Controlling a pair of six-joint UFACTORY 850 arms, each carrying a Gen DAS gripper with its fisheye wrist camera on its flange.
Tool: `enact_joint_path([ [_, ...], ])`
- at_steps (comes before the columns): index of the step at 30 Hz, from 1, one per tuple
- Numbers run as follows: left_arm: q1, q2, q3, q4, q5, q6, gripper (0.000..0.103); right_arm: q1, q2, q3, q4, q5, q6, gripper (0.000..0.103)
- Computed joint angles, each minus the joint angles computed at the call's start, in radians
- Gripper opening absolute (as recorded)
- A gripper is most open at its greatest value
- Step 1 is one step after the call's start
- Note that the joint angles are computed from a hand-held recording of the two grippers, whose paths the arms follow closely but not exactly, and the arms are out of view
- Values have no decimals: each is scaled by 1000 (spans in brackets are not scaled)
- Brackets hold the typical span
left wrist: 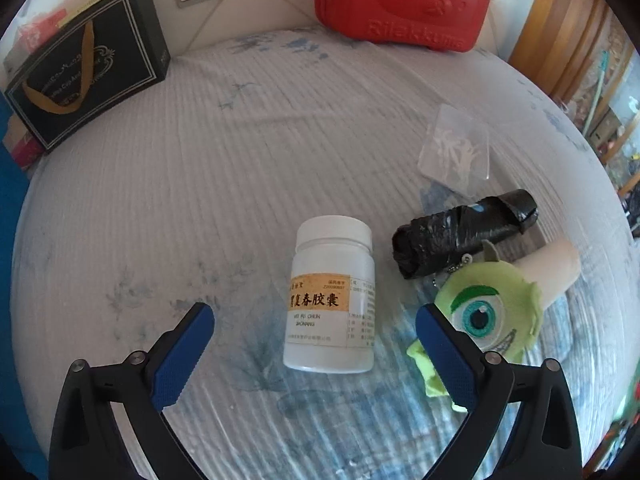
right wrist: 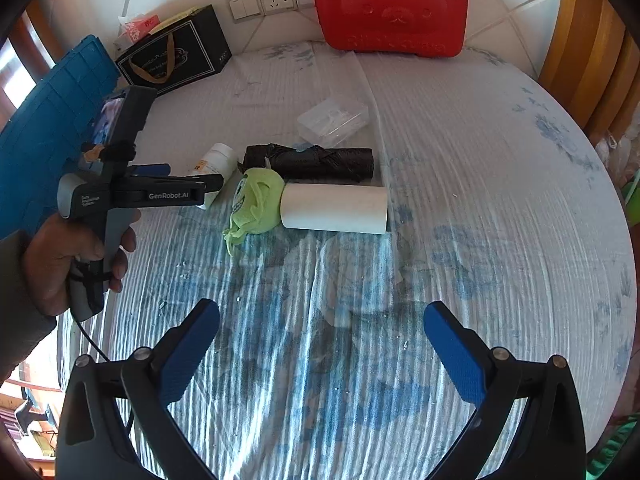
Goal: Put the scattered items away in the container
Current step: 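Grasp the white pill bottle with the left tool while the right grasps the green plush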
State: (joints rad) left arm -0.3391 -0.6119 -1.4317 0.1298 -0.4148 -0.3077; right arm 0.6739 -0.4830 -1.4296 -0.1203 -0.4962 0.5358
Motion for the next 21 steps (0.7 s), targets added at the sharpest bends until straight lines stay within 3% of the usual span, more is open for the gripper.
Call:
enact_joint_path([
  [3,9,-17,-5,-69,3,47,78,-2,-18,-17,6,-1,-7,103],
  [5,19,-27,-9,-194,-8,158,51,-1,-30,-33,-1,0,-6,103],
  [6,19,-29,-8,-200,-13,172,47,-1,-39,-45,0,-1,-9,103],
  [15,28,77,127,-128,75,76,45,14,-174,-220,73,3,-195,103],
  [21,57,198,248,-69,119,-4,45,42,-316,-392,-1,-18,-248,103],
])
